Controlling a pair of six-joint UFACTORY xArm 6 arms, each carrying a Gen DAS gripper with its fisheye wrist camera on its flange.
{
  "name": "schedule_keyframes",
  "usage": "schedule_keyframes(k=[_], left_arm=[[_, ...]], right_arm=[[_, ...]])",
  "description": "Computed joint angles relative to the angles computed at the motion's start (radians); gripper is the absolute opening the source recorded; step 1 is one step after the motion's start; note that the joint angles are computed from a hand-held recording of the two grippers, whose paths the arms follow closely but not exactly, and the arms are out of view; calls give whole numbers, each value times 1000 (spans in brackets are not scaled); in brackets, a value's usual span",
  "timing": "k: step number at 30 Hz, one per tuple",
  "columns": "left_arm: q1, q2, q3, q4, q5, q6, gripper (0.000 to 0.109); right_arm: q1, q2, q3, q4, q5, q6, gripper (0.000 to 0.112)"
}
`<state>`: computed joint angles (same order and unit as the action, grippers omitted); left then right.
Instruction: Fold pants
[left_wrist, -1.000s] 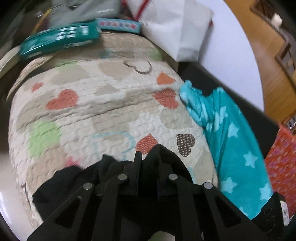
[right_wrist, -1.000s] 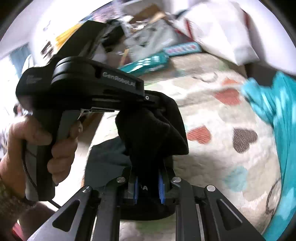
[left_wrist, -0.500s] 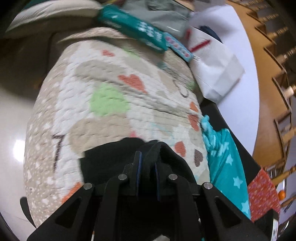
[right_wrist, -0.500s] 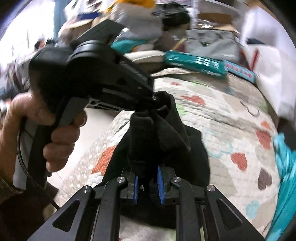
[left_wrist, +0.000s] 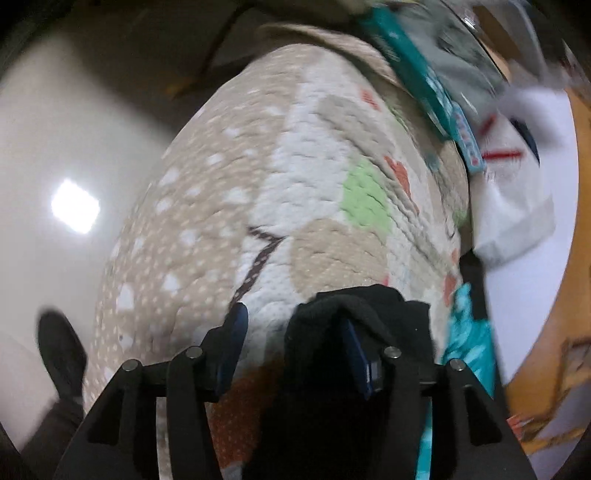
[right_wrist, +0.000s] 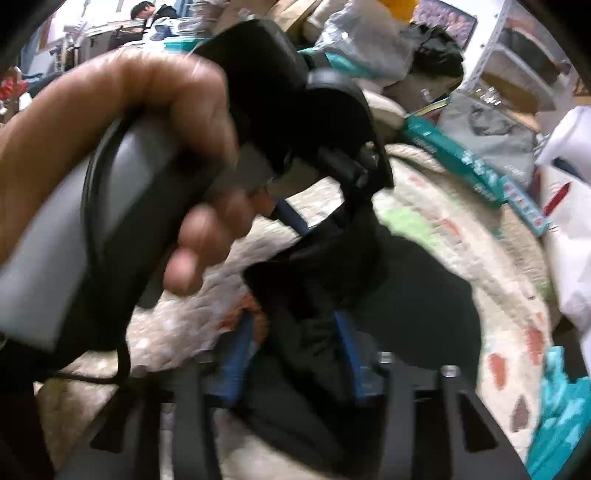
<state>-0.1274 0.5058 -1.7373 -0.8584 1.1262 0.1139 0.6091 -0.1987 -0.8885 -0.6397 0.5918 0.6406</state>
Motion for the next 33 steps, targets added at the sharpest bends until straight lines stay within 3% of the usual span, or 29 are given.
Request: schedule_keyframes(k=[1, 7, 15, 18, 21, 25, 27, 30, 31, 32, 33], left_arm=[[13, 4, 3, -32, 20, -7, 50], [28, -48, 74, -54, 7, 15, 50], [77, -101, 106, -20, 13, 5, 50], [96, -154, 191, -96, -65, 44, 50], [86, -206, 262, -162, -83, 116, 50], [46, -276, 369, -252, -54, 210, 52], [12, -296, 394, -203, -61, 216, 53], [-45, -344, 447, -71, -140, 203, 53], [-61, -363, 467, -27, -164, 199, 52], [-70, -380, 484, -8, -180, 205, 52], [-73, -394, 502, -8, -186, 215, 51]], right_arm=[[7, -5, 7, -5, -7, 5, 75], [35, -96, 70, 38, -2, -62, 75], [31, -328, 179, 57, 132, -43, 75], [2, -397, 195, 23, 170, 14, 75], [-98, -429, 199, 46, 140, 53, 75], [-256, -427, 215, 242, 27, 23, 75], [-295, -397, 214, 357, 0, -29, 75], [-321, -330, 205, 520, -9, -124, 75], [-323, -324, 217, 601, -17, -176, 63], [-326, -315, 216, 653, -8, -198, 37], [-333, -316, 215, 663, 6, -199, 36]])
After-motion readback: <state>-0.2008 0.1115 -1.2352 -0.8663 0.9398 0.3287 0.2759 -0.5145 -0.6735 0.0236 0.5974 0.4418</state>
